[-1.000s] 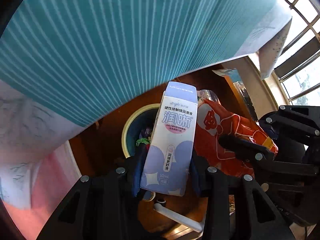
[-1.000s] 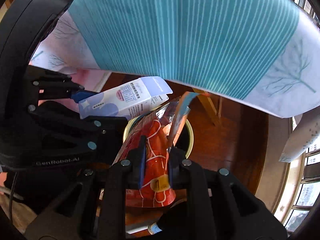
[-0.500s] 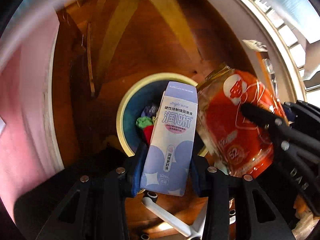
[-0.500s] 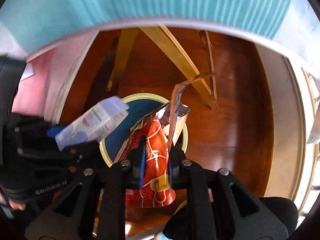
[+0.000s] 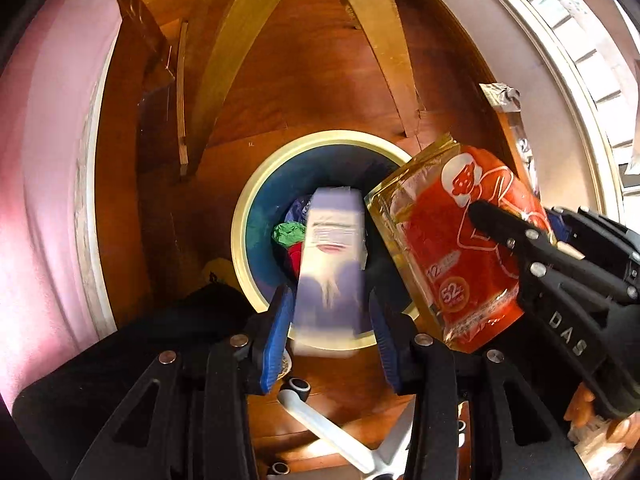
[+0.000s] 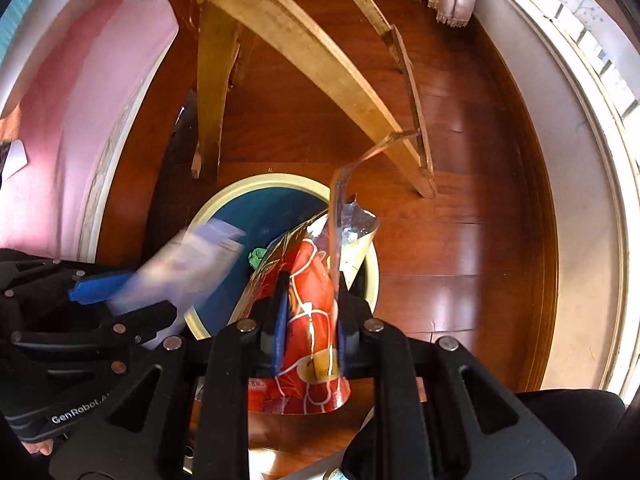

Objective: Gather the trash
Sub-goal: 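Open both tools to drop the carton and snack bag into the bin, then raise both tools from the bin and move toward the remaining table items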

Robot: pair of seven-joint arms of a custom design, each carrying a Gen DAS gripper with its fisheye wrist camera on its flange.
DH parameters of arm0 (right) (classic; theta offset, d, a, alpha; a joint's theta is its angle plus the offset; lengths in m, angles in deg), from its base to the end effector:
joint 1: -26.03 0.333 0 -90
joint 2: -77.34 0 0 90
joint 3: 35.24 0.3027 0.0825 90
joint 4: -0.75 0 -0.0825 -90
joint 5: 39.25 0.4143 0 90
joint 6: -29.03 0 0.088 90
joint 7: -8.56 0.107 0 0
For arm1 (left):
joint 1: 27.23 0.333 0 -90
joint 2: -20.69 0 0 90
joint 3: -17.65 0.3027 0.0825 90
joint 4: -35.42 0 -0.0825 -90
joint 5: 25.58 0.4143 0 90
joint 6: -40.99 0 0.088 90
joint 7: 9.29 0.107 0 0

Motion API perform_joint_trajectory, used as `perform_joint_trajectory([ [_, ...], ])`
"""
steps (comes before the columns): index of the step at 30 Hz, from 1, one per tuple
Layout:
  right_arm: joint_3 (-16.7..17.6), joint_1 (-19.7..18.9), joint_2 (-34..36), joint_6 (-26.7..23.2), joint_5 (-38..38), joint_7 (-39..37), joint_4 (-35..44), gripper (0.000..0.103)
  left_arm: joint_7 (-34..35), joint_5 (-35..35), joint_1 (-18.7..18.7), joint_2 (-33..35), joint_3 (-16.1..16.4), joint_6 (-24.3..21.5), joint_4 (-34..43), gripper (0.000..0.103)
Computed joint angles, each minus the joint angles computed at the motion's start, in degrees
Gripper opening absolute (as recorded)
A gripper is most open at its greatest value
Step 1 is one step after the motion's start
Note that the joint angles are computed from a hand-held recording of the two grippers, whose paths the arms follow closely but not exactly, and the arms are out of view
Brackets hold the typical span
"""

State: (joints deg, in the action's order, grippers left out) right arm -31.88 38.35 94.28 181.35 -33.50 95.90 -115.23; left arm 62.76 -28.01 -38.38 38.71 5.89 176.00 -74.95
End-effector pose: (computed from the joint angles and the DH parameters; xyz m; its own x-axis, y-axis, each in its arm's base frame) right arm 0.6222 0.1705 0.3053 0.2434 -0.9670 -0.0751 -0.9207 -0.2060 -0.3316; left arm 0.5985 -0.2482 0.3107 -0.0497 -0.9905 0.1282 -0.9958 0.0392 -0.0833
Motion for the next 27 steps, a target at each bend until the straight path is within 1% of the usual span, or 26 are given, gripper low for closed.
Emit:
perform_joint_trajectory([
  [3, 0.2, 0.1, 0.9, 0.1, -0.1, -0.4, 0.6, 0.016, 0.1, -0.4, 0.3, 0.6, 0.2, 0.1, 0.5, 0.04],
  [5, 0.3, 0.1, 1.1, -0.3, 0.0, -0.7, 0.9, 0.02, 0.0, -0.4, 0.4, 0.8, 0.2, -0.2, 0.9, 0.04],
  [6, 0.2, 0.3, 1.4, -0.8, -0.3, -0.5, 1.2, 0.027, -0.2, -0.2, 0.4, 1.0, 0.3, -0.4, 1.1, 0.04],
  [7, 0.1, 0.4, 1.8, -0.9, -0.6, -0.2, 1.5, 0.038, -0.3, -0.2, 0.4, 1.1, 0.3, -0.9, 1.5, 0.04],
  [9, 0.1, 0.6, 2.0, -1.3, -0.7, 0.1, 1.7, 0.047, -0.5, -0.1, 0.4, 1.2, 0.4, -1.3, 1.6, 0.04],
  [10, 0.2, 0.5, 2.3, -1.2, -0.6, 0.0, 1.9, 0.047, -0.6, 0.0, 0.5, 1.3, 0.5, -1.3, 1.7, 0.04],
  [13, 0.2, 0.5, 2.3, -1.1, -0.6, 0.0, 1.9, 0.047, -0.8, 0.1, 0.7, 1.5, 0.6, -1.2, 1.8, 0.047],
  [15, 0.2, 0.6, 2.3, -1.2, -0.6, 0.2, 1.9, 0.048, -1.3, 0.4, 0.6, 1.3, 0.8, -0.9, 1.7, 0.056],
  [17, 0.1, 0.6, 2.4, -1.2, -0.6, 0.4, 1.9, 0.048, -1.7, 0.8, 0.6, 1.2, 0.8, -0.7, 1.6, 0.059],
  [27, 0.2, 0.2, 2.0, -0.5, 0.0, 0.7, 1.4, 0.048, -3.6, 2.4, 0.6, -0.2, 1.2, 0.2, 0.4, 0.061],
])
